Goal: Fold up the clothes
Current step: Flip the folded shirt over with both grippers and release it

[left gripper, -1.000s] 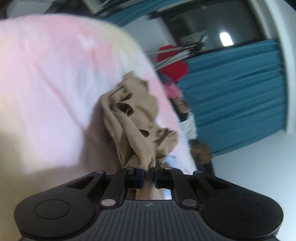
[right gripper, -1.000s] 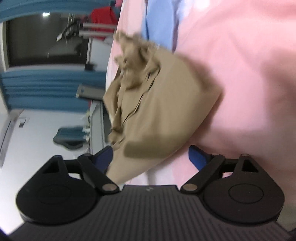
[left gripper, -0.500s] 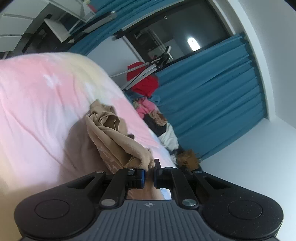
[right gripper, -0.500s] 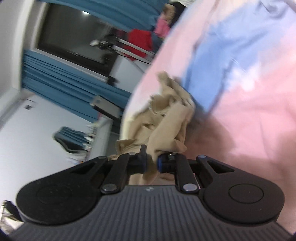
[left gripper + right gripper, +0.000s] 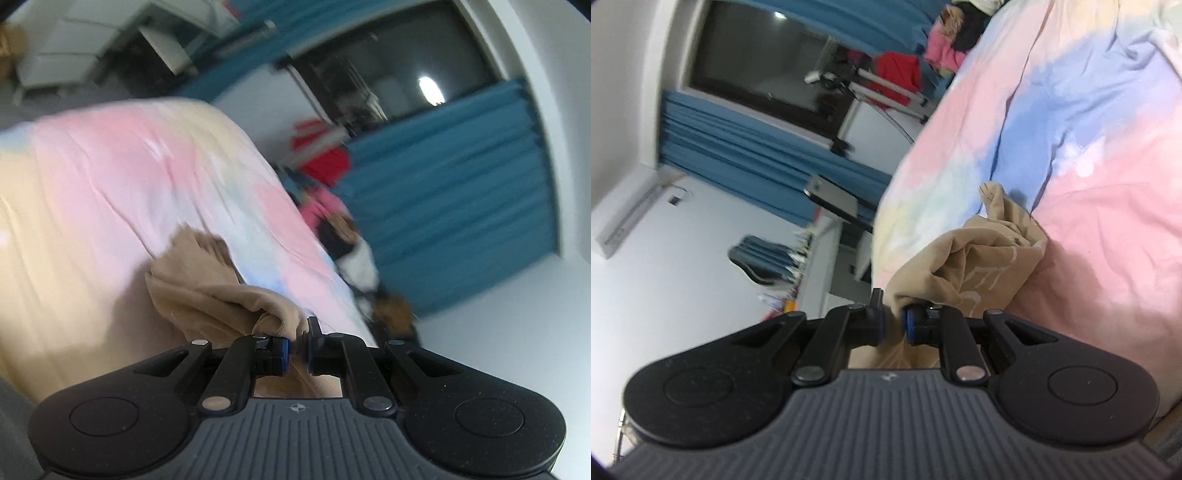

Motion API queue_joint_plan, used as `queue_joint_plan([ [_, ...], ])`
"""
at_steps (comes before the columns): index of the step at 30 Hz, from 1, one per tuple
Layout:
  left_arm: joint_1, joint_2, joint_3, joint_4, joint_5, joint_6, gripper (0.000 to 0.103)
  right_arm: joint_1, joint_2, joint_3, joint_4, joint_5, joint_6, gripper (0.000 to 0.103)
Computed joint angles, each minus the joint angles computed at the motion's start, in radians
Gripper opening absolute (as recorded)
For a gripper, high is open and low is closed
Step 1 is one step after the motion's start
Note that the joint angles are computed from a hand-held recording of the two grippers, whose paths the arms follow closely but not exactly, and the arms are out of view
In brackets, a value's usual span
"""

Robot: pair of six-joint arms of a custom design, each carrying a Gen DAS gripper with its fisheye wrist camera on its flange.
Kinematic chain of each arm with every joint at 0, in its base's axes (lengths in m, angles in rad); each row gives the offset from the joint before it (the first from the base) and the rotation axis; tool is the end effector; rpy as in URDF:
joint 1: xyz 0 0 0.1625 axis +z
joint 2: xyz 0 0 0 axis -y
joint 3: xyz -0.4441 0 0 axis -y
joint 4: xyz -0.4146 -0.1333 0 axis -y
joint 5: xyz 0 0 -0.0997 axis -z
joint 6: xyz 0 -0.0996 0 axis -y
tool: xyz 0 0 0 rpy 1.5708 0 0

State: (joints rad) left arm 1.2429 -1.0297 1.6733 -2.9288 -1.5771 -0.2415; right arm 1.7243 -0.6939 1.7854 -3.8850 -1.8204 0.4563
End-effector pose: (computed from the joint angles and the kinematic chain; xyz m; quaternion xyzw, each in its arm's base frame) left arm -0.1001 -0.7064 0.2844 -0.0416 -0.9360 0.3347 0.1010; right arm 0.2079 -0.6330 0.1394 0.1932 0.7924 -0.5738 0.0737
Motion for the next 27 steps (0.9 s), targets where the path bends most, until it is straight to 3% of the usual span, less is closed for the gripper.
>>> queue_joint_plan([
  [3,-0.022,0.068,-0.085,0.011,0.054,0.002,0.009,0.0,0.02,-0.094,0.09,-0.06,0.001,0.015],
  [7,-0.036,0.206,-0.267,0.077,0.133,0.03,0.009,-0.033,0.055,-0.232,0.225,-0.08,0.033,0.016],
  [14,0.005,0.443,-0.508,0.089,0.196,0.244,0.01,-0.118,0.17,-0.451,0.396,-0.04,-0.012,0.016],
  [20,0.043,0.578,-0.696,0.232,0.234,0.266,0.01,-0.164,0.216,-0.542,0.513,0.001,-0.106,0.016],
  [26,0.033,0.611,-0.71,0.19,0.276,0.396,0.011,-0.173,0.237,-0.588,0.572,0.003,-0.216,0.016],
  [27,0.032,0.608,-0.702,0.182,0.278,0.408,0.016,-0.172,0.236,-0.587,0.575,0.004,-0.236,0.017],
])
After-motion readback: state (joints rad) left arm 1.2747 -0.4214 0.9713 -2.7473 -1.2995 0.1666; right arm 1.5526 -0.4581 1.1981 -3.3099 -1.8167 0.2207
